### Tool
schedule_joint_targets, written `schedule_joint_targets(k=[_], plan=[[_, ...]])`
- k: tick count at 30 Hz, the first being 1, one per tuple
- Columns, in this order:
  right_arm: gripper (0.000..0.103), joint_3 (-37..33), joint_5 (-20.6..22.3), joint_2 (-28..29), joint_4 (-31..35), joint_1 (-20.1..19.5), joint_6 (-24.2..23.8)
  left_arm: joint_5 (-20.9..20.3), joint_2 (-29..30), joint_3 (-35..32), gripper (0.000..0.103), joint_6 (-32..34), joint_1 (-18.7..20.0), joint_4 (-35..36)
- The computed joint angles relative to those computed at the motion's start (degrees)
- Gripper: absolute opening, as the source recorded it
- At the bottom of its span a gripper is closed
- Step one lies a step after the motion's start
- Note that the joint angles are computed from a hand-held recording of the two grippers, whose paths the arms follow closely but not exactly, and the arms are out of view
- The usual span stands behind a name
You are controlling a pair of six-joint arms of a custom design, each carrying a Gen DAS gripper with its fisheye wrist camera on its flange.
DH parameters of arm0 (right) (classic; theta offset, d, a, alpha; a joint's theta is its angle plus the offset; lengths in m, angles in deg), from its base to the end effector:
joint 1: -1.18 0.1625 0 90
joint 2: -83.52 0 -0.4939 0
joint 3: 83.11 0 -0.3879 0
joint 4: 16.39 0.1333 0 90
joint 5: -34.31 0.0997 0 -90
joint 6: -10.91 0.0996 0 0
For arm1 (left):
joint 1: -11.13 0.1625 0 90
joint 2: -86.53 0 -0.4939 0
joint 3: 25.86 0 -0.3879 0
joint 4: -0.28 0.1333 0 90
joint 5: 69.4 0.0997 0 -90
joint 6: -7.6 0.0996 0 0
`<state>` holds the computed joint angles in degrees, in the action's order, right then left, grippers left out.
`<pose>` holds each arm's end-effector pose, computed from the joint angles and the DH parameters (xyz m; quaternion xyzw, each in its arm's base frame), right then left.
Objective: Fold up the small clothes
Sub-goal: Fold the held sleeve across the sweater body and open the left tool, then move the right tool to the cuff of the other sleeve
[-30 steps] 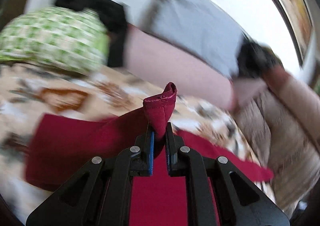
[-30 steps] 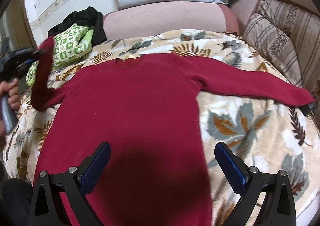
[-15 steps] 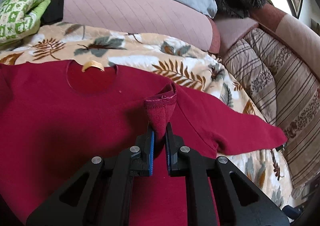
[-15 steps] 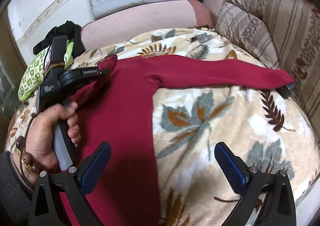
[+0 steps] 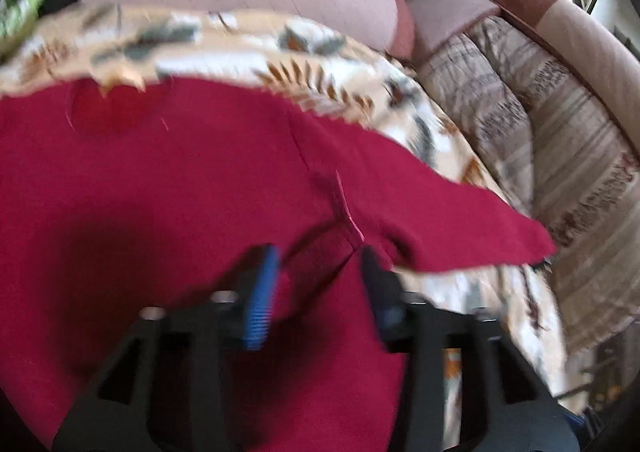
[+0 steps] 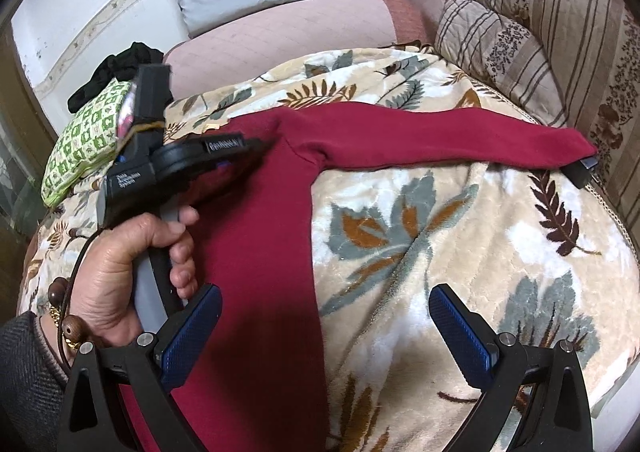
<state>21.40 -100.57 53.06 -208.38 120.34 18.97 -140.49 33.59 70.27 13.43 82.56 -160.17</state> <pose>0.3734 -0.5399 0.0243 0.0736 -0.8987 0.3297 0.2798 -0.0699 -0.7279 0.2531 0.1647 0.9452 -0.2487 0.1329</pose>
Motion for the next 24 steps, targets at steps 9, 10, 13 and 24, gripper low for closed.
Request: schedule_joint_targets(k=[9, 10, 13, 24], plan=[[0.103, -1.4, -0.6, 0.8, 0.3, 0.4, 0.8, -0.1, -12.3, 6.4, 0.054, 7.4, 2.2, -5.1], [0.103, -1.9, -0.9, 1.2, 0.3, 0.6, 0.5, 3.3, -12.6, 6.0, 0.054, 7.8, 2.7, -7.4], [0.103, -3.6, -0.9, 2.4, 1.4, 1.0, -0.7, 3.1, -12.7, 0.2, 0.054, -1.5, 7.5, -7.1], [0.102, -9.2, -3.6, 6.7, 7.6, 1.8, -3.5, 4.8, -9.0, -7.3, 0.050, -14.0, 12.8, -1.7]])
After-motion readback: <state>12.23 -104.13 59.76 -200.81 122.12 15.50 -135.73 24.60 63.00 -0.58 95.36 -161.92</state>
